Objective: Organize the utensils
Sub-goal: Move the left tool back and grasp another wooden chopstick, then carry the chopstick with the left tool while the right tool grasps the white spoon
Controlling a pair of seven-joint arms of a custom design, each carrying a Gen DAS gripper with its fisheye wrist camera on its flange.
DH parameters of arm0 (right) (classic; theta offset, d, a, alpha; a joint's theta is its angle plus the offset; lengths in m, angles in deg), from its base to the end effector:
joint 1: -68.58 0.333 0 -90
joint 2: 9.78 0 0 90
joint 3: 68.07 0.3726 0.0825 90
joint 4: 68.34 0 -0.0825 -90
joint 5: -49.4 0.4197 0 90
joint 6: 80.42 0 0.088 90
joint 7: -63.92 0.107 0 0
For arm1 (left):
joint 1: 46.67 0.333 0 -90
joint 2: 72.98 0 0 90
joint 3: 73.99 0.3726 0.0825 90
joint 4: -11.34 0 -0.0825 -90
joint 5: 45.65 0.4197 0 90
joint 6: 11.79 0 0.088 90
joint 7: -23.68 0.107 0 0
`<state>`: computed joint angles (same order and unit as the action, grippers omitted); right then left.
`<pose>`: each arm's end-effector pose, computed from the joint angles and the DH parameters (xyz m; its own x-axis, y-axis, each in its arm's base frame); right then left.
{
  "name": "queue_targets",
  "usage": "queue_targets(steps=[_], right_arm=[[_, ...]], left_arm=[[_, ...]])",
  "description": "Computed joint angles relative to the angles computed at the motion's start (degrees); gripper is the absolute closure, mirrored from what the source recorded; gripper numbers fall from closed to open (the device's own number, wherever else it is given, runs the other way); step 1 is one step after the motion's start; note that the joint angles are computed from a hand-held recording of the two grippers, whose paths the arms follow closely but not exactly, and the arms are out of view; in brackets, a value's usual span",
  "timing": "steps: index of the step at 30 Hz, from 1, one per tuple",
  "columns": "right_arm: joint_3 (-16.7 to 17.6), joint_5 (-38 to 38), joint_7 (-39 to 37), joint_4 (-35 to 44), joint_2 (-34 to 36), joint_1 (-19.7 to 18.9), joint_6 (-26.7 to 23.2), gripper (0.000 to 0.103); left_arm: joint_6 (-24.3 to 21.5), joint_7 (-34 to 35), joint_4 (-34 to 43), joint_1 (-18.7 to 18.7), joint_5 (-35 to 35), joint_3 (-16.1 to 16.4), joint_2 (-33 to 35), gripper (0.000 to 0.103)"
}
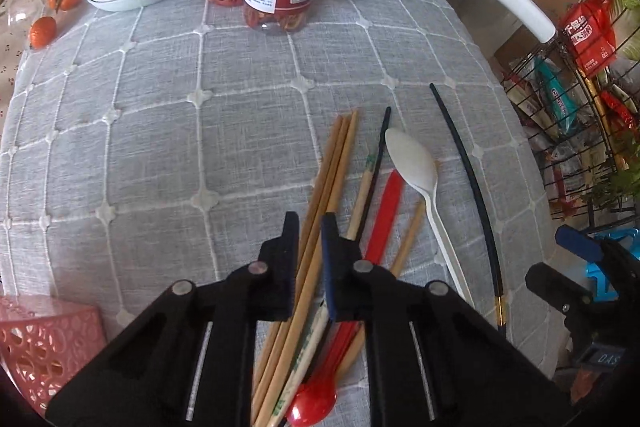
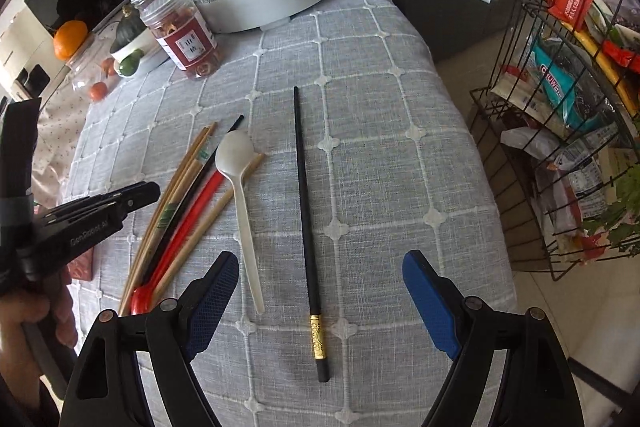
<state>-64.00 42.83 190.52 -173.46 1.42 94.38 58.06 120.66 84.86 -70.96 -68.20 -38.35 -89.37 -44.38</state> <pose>0.5984 0.3392 0.5048 -0.0220 -0.9882 -0.1519 -0.9324 0.0751 -0.3535 0.6603 -0.4364 0.4914 -0.1811 -0.9646 0.1917 -0.9366 0.1097 -0.3329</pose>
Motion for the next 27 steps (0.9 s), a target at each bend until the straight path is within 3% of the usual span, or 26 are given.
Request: queue_targets(steps=[15, 22, 27], right_arm=[[-0.61, -0.75, 0.32, 2.28, 2.13, 0.19, -2.13, 0.018], [-0.56, -0.84, 0.66, 3.4, 2.71, 0.78, -2.22, 0.018], [-0.33, -0.16, 0.24, 3.93, 3.4, 1.12, -0.87, 0.018]], left_arm=[[-9.6, -0.71, 10.84, -5.02, 7.71, 2.71, 6.53, 0.093], [0.65, -2.89, -3.68, -3.63, 9.2, 1.79, -3.94, 0.096], [8.3, -1.89, -15.54, -0.34, 6.18, -0.05, -13.86, 0.097]])
